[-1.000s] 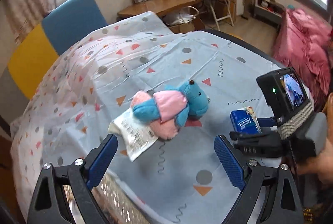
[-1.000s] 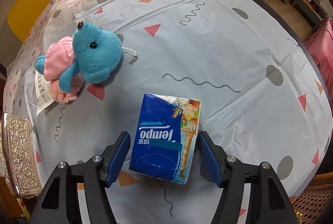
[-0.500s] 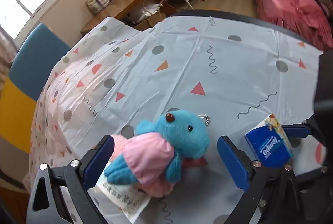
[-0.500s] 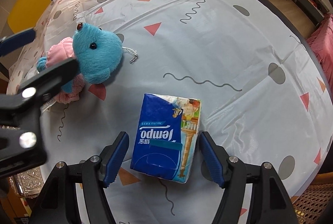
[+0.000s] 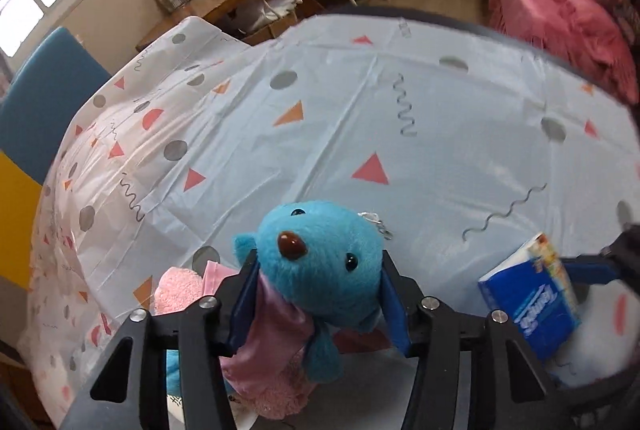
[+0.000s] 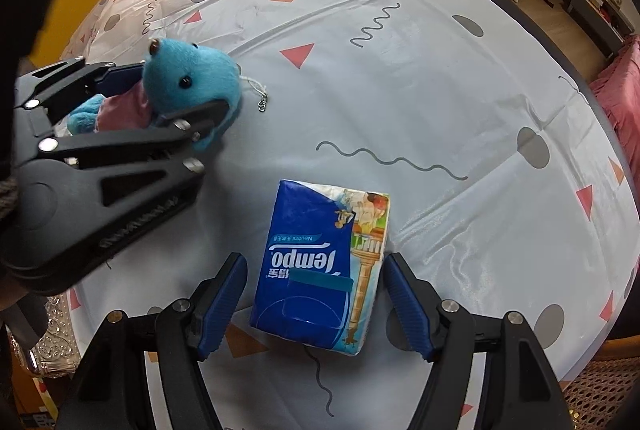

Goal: Organize soft objects
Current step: 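Grasp the blue plush toy with the left tool while the right tool grasps the blue Tempo tissue pack, then carry the blue plush toy into the gold tray and open the left tool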

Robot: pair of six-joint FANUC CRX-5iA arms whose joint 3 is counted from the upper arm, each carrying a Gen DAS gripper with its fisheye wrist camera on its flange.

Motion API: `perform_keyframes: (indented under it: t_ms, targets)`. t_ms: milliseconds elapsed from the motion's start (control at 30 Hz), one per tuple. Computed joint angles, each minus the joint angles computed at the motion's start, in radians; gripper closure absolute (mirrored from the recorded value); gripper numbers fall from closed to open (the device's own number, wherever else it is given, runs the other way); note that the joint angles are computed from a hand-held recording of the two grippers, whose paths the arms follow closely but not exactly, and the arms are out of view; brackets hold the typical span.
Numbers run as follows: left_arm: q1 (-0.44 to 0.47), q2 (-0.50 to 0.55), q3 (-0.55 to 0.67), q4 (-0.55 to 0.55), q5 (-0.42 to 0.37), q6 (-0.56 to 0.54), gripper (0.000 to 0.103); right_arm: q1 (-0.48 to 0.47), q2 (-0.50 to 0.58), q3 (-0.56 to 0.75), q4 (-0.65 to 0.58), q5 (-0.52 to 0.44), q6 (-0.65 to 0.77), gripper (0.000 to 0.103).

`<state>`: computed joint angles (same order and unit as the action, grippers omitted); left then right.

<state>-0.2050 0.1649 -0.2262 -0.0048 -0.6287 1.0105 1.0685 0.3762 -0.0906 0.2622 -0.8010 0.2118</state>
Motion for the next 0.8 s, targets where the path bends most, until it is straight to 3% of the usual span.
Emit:
perform_keyframes:
  t_ms: [133,233,533,800]
  targets:
    - [0.063,-0.035,-0.010,0.168,-0.033,-0.023,0.048,0.008,0.012,0.016,0.011,-0.026,0.013,0.031]
    - [0.113,-0.055,0.008,0.231,-0.065,0.035,0.048,0.018,0.028,0.036,0.026,-0.056,0.025,0.031]
    - [0.328,-0.167,0.040,0.245,-0.118,0.294,0.048,0.036,0.058,0.058,0.065,-0.089,0.028,0.031]
    - [0.594,-0.329,-0.031,0.288,-0.163,0.300,0.048,0.051,0.074,0.066,0.092,-0.109,0.023,0.031]
